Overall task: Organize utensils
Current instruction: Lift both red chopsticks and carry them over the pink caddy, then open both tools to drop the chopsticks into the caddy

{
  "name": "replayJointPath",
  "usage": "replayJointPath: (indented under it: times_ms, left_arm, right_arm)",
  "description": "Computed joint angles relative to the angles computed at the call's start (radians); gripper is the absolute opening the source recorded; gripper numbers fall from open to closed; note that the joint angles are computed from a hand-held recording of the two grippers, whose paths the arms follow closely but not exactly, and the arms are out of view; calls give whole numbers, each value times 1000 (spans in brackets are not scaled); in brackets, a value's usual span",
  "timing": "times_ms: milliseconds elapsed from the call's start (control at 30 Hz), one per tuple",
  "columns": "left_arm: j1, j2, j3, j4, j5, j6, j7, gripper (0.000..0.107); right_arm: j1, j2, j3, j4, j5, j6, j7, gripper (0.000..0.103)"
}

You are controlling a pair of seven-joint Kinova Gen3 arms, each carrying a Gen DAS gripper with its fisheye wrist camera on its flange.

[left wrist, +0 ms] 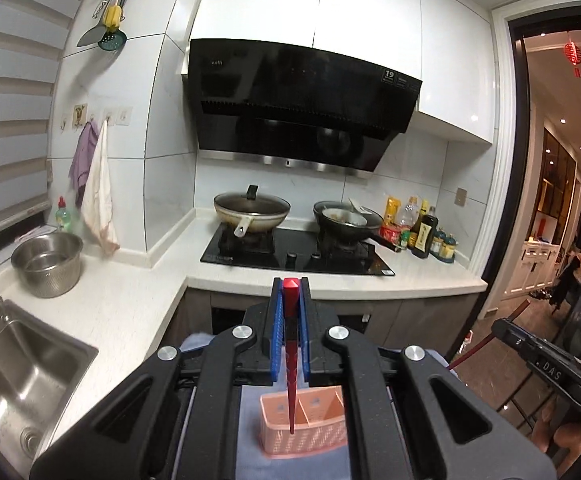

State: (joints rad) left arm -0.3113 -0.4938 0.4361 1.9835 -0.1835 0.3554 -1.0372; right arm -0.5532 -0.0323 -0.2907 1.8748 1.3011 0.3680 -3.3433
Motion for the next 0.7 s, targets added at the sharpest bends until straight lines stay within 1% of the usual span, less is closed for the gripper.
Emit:
replayJointPath:
  times_ms: [100,200,267,400,467,567,633,700]
  left_arm:
    - [-56,56,40,0,-10,-59,18,7]
    - [-102,93,76,16,-22,-100,37,7]
    - [-151,118,118,25,-33,-124,57,7]
    - [-179,166,153,40,-53,-140,81,7]
    - [-204,189,184,46,-71,-141,100,7]
    - [-223,216,211,56,-100,-138,134,7]
    - [-226,232,220,55,-122,-128,162,7]
    - [-216,245,215,56,-145,-124,187,7]
  right_arm:
    - [-4,55,17,-49,15,-32,-4,7]
    - [-23,103,50,-85,-26,-64,35,7]
    - [-37,135,72,-104,-67,-80,74,7]
    - [-68,191,104,-134,-149,-78,161,7]
    - [-74,217,113,-145,-205,-77,217,7]
    - [-97,239,137,-152,-247,-72,255,7]
    - [-105,253,151,-158,-286,-72,287,7]
    - [-100,261,158,-165,-340,-83,328,7]
